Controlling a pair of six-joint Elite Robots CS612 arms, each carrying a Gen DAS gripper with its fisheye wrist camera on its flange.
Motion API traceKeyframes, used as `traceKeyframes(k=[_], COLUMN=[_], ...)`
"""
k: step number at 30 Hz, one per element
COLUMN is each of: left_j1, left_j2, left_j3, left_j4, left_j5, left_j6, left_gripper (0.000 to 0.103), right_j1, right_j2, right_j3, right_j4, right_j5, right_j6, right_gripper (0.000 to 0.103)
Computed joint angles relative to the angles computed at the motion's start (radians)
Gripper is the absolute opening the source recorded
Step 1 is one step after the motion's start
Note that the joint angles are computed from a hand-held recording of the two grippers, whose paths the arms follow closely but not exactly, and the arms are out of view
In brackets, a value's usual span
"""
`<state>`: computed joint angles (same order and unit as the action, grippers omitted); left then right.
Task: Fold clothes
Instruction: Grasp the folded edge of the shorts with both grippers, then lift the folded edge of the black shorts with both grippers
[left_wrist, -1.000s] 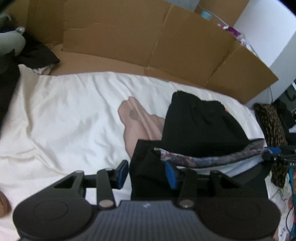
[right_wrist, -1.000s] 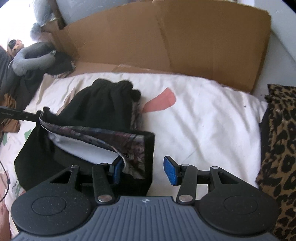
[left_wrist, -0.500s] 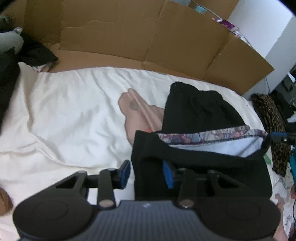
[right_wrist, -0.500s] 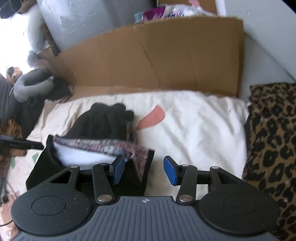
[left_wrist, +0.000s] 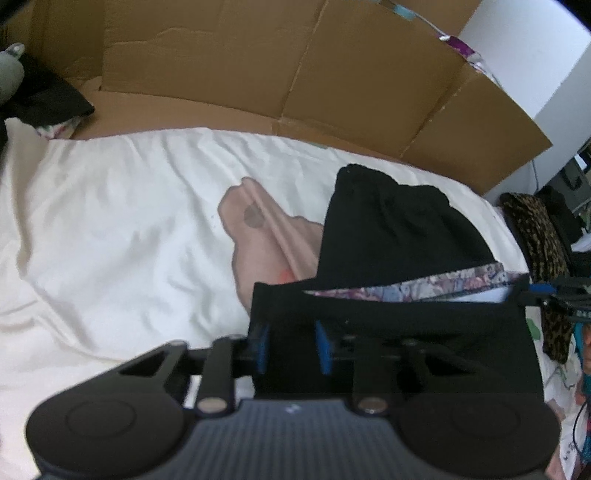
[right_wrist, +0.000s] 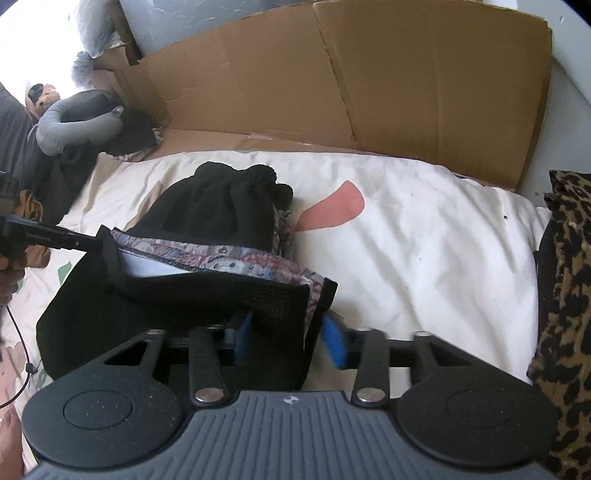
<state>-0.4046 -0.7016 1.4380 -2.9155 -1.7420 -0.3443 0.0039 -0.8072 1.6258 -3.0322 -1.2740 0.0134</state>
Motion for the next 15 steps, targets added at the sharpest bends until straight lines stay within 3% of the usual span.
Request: traceKeyframes(k=[1, 3, 8, 13, 15], left_j1=[0.0, 0.0, 0.0, -0.004, -0.006], left_j2=[0.0, -0.003, -0.007, 0.006, 0.013], left_j3=[0.001, 0.006, 0.017, -0.007, -0.02], left_j4=[-0.008, -0.023, -0.066, -0.014, 0.019], left_j5=[0.0, 0.005, 0.04, 0.065, 0.07], left_j6=[-0.001, 0.0, -0.023, -0.018, -0.013], left_gripper=[0.008, 0.003, 0.002, 0.003, 0.011], right_j1=[-0.001, -0.002, 0.002, 0.006, 0.009], right_j2=[0.002, 0.003, -0.001, 0.014, 0.024], right_j3=[-0.004, -0.005, -0.012, -0.037, -0.047], right_j4=[0.004, -0.006, -0.01, -0.004, 0.007], right_j5=[0.002, -0.002, -0.025, -0.053, -0.065], right_j6=[0.002, 0.004, 0.039, 0.071, 0.07], right_gripper=[0.008, 0.005, 0.003, 0.003, 0.003])
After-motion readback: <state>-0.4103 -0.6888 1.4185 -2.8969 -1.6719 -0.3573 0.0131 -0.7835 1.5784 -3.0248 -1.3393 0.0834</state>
